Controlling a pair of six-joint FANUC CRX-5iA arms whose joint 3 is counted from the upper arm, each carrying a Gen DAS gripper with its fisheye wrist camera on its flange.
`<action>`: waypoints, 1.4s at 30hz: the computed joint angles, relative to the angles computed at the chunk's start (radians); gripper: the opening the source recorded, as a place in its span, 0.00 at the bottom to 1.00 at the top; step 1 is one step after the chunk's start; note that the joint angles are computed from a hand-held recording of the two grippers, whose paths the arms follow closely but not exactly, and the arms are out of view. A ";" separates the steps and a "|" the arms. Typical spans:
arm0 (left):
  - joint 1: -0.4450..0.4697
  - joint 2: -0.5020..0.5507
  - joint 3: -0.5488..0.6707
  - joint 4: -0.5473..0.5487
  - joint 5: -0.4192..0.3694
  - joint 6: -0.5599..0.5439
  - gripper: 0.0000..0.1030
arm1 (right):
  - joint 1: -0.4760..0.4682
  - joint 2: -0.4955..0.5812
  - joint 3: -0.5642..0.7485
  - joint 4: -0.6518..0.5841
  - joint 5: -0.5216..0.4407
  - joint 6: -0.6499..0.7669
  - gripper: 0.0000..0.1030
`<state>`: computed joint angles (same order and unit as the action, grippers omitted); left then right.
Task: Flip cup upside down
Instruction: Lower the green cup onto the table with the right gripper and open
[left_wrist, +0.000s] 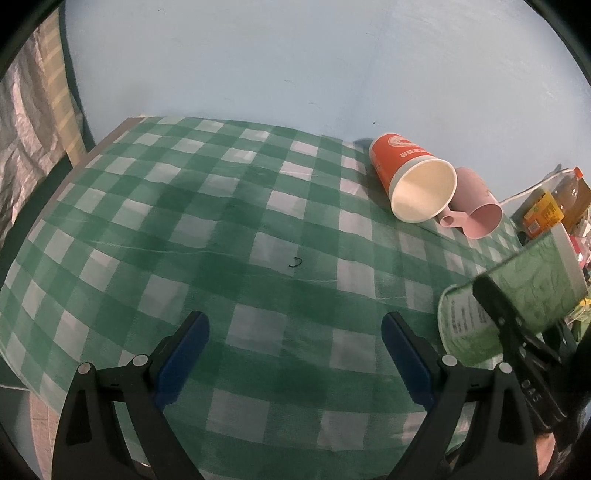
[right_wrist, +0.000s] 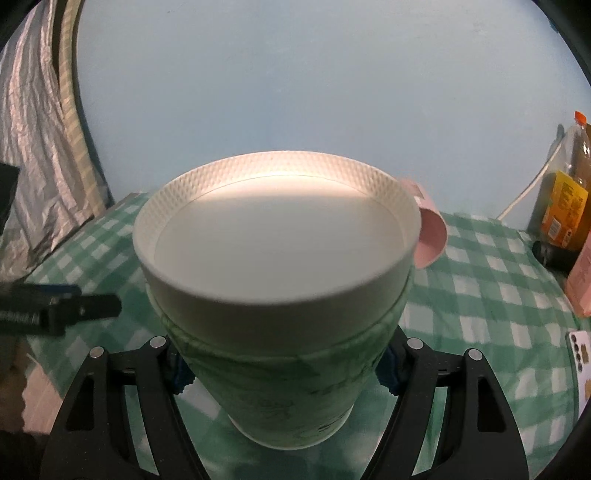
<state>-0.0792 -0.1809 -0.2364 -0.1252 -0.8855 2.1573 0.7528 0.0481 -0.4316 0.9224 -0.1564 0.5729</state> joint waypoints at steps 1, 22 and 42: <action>0.000 0.001 0.000 0.001 0.000 0.001 0.93 | -0.002 0.004 0.002 0.017 0.002 -0.010 0.74; -0.204 -0.080 0.047 -0.353 -0.051 0.329 0.93 | -0.063 -0.114 -0.090 0.309 0.031 -0.260 0.88; -0.662 0.023 0.214 -0.865 -0.351 0.546 1.00 | -0.028 -0.267 -0.167 0.239 -0.123 -0.242 0.88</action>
<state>-0.7409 -0.1581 -0.0219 -0.9898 -1.2369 2.7029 0.7250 -0.2191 -0.5987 1.1614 -0.2798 0.3306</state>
